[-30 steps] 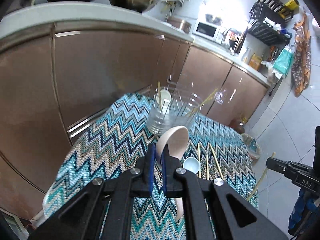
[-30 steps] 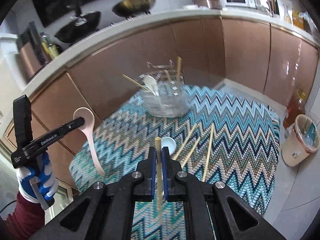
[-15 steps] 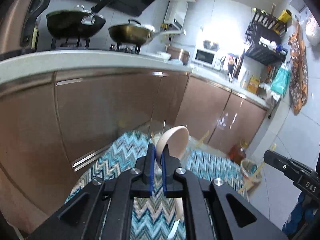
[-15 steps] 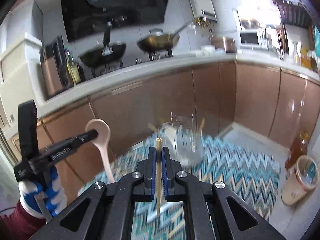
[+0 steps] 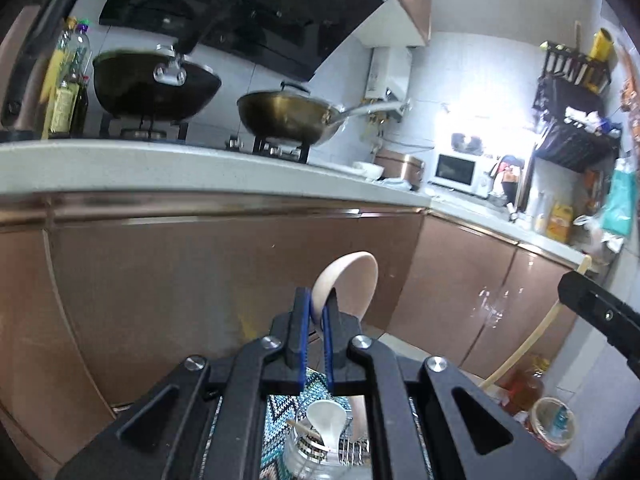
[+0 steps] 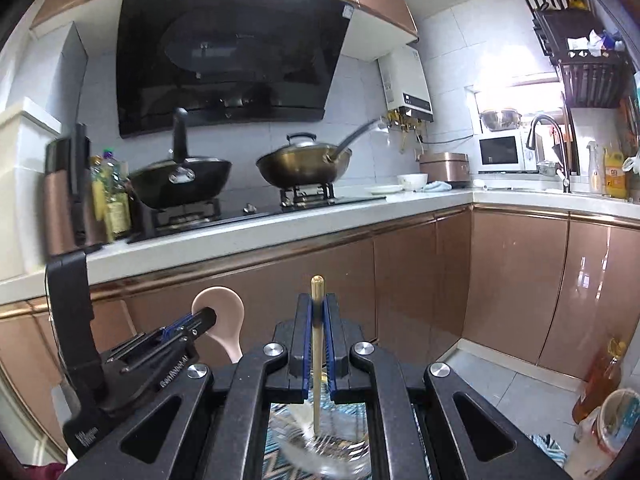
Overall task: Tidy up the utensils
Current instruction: 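Lift pink spoon and chopstick and drop them into the utensil cup, then withdraw both open tools from the cup back over the table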
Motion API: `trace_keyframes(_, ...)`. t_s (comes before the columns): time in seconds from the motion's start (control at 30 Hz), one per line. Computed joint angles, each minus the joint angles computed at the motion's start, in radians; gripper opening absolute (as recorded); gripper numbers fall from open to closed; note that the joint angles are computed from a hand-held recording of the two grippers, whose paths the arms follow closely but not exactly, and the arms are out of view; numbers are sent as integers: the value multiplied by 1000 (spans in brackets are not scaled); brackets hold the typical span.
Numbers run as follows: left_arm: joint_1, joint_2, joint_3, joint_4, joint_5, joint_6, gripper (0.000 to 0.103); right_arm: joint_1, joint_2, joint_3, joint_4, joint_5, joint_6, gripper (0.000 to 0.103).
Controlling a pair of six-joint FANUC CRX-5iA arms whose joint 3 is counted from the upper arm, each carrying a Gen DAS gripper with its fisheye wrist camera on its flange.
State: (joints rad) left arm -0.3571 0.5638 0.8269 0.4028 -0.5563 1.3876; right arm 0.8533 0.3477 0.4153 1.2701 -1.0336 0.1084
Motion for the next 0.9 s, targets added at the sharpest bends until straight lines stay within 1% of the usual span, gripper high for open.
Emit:
trace_keyframes(0.07,-11,54,68,-45,-25,49,5,-25,-1,-26,-12,26,-15,6)
trace_keyframes(0.17,-23,97,105,-81,-26,79,5,-46,-12,-72,-21,55,-37,6)
trace_keyframes(0.2,-25,95,87,-80,-11,79,5,-52,-13,-87,-20,61,-43,6)
trace_keyframes(0.27,-33,111,101,-103,-8,100,5,-57,-14,-101,-23,71,-54,6)
trace_keyframes(0.43,-46,107,63,-135,20,129,6,-65,-19,-134,-48,91,-68,6)
trace_keyframes(0.53,-49,95,20,-127,43,119,9,-65,-17,-141,-64,88,-67,7)
trace_keyframes(0.57,-49,92,4,-112,53,109,10,-65,-17,-144,-68,90,-70,11)
trace_keyframes(0.6,-48,86,-17,-94,64,90,15,-64,-19,-147,-73,88,-72,15)
trace_keyframes(0.63,-47,79,-38,-66,77,61,22,-61,-20,-150,-73,79,-75,24)
trace_keyframes(0.67,-46,75,-50,-44,86,39,26,-59,-23,-154,-71,74,-80,31)
trace_keyframes(0.7,-45,55,-96,-7,116,2,34,-56,-28,-160,-67,69,-89,33)
trace_keyframes(0.73,-45,42,-123,13,139,-14,40,-54,-33,-167,-62,68,-97,34)
trace_keyframes(0.8,-42,14,-174,59,177,-48,44,-44,-41,-173,-49,50,-110,35)
trace_keyframes(0.9,-34,-21,-217,91,181,-77,46,-29,-48,-170,-37,20,-120,38)
